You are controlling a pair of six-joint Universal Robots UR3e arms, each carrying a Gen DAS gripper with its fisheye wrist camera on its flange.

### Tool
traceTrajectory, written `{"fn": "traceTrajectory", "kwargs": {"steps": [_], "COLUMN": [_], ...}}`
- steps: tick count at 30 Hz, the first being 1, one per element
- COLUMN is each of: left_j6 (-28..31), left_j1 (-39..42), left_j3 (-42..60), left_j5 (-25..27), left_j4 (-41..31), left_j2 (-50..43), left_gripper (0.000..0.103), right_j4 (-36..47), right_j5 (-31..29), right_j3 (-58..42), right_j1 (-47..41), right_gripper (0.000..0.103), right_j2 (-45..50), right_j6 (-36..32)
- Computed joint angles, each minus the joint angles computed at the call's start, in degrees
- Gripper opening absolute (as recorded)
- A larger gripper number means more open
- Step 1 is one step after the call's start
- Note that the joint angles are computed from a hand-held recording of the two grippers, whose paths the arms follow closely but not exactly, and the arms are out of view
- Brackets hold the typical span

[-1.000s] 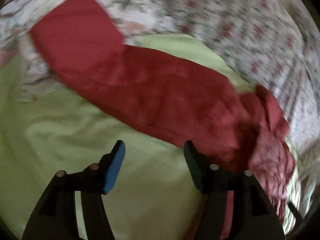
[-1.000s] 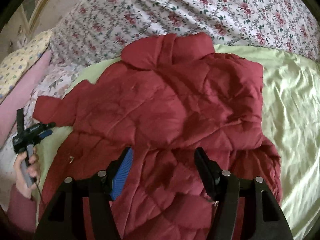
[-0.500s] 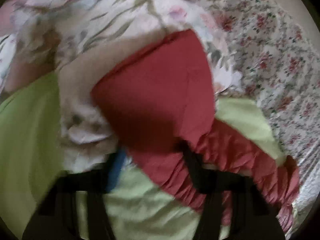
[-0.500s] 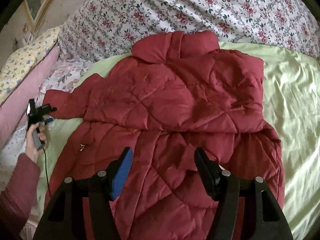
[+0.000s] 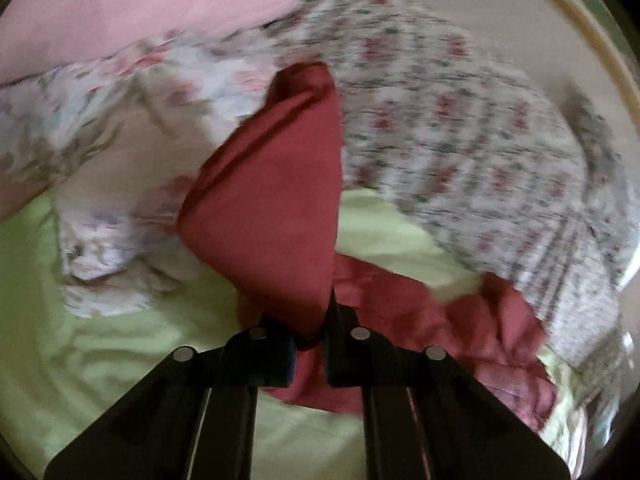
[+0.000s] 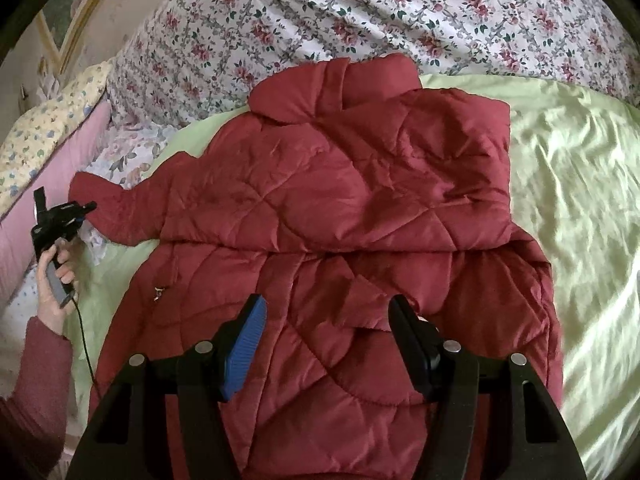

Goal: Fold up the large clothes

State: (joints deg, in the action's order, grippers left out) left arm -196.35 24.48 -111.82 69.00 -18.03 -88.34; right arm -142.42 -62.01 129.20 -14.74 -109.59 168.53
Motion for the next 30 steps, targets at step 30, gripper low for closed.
{"fn": "traceTrajectory", "kwargs": {"steps": [30], "left_j6": [-5.7], "left_j1": [-45.2], "left_j3": [39.3], "left_j5": [7.5], "left_j4": [-7.0], "left_j2": [-31.5], "left_gripper": [0.007], "right_j4": [13.5], "right_j5": [13.6], "right_j3": [0.5], "right_j1": [-16.2], "right_gripper": [0.066], "right_j2": [-8.0], "right_j6": [-6.8]}}
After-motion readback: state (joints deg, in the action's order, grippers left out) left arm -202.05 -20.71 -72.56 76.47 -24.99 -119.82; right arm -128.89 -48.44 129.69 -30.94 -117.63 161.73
